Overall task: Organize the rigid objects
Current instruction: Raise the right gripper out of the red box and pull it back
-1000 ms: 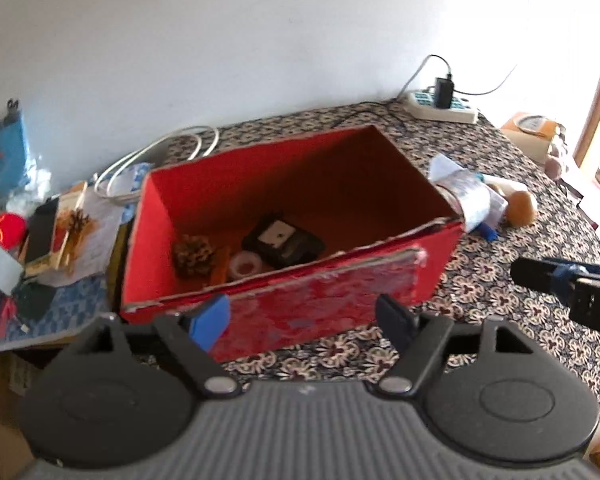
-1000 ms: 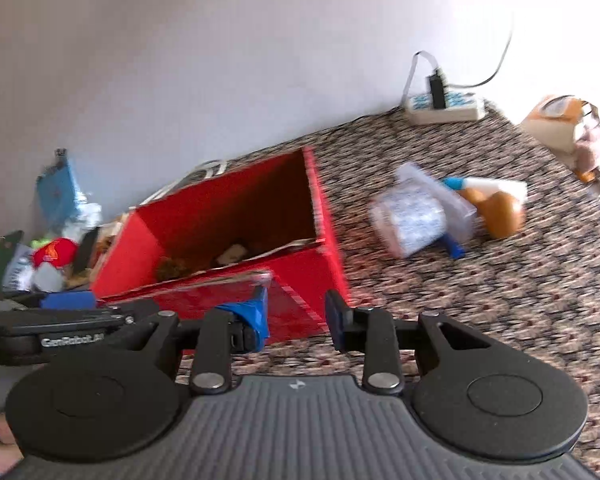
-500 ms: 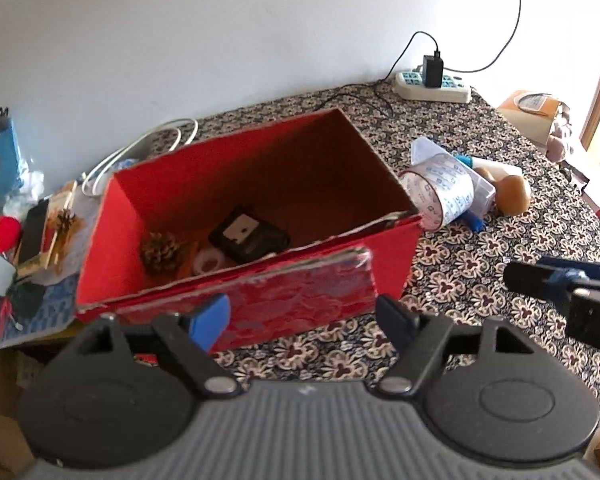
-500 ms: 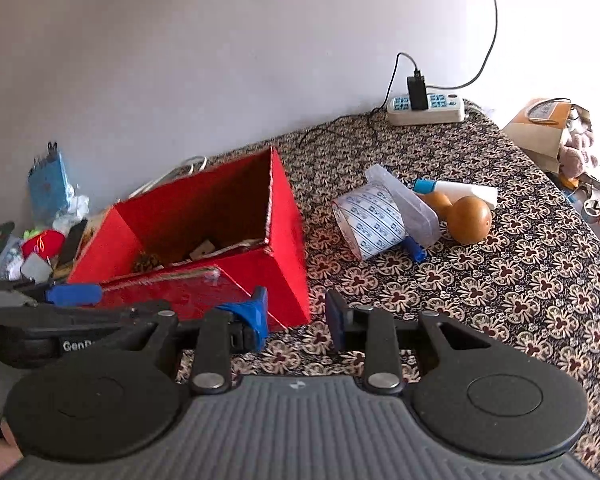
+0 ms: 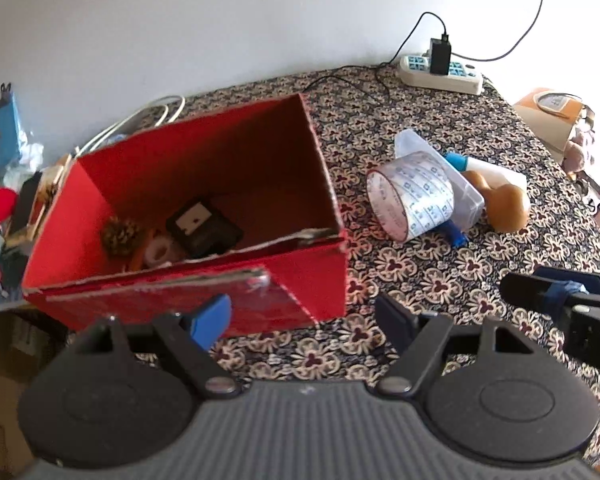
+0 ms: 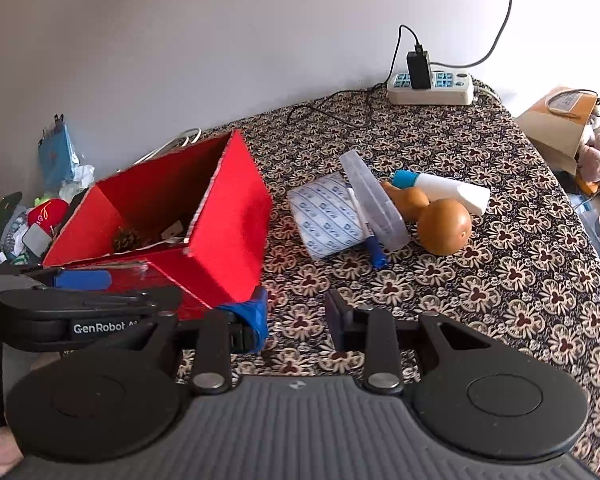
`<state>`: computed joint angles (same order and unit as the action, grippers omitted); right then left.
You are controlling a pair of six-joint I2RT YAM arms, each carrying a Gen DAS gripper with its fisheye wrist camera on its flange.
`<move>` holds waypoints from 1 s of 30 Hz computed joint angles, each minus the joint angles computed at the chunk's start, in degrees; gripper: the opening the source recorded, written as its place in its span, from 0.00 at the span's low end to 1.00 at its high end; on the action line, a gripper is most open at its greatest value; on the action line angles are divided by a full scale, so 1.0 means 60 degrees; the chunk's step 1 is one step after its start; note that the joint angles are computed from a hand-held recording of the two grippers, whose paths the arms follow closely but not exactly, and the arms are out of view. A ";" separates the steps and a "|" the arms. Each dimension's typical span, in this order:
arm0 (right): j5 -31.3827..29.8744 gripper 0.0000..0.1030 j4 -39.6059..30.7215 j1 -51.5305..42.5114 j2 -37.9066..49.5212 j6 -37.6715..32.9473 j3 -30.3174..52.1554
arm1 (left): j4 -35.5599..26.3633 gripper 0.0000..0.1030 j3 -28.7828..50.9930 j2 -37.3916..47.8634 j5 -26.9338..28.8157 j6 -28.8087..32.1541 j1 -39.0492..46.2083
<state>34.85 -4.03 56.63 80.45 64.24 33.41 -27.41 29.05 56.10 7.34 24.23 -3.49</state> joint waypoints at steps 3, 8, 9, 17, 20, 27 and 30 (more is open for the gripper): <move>-0.0590 0.14 0.0654 -0.0414 -0.0394 -0.0444 -0.0636 | 0.0025 0.75 -0.0117 -0.0027 -0.0598 -0.0698 -0.0650; -0.1393 0.14 0.1352 -0.0995 -0.0916 -0.1071 -0.1360 | -0.0015 0.75 -0.0220 -0.0213 -0.1473 -0.1557 -0.1528; -0.1531 0.14 0.1462 -0.1080 -0.0975 -0.1157 -0.1453 | -0.0050 0.75 -0.0215 -0.0235 -0.1564 -0.1665 -0.1615; -0.2252 0.13 0.2045 -0.1412 -0.1347 -0.1724 -0.1972 | -0.0150 0.75 -0.0232 -0.0225 -0.2333 -0.2359 -0.2386; -0.2356 0.13 0.2060 -0.1490 -0.1399 -0.1746 -0.2089 | -0.0085 0.75 -0.0323 -0.0109 -0.2496 -0.2545 -0.2548; -0.2798 0.13 0.2608 -0.1573 -0.1101 -0.1692 -0.2197 | 0.0138 0.76 -0.0316 0.0344 -0.2406 -0.2000 -0.1693; -0.2954 0.13 0.2594 -0.1405 -0.0589 -0.1643 -0.1855 | 0.0239 0.76 -0.0306 0.0680 -0.2083 -0.1522 -0.0876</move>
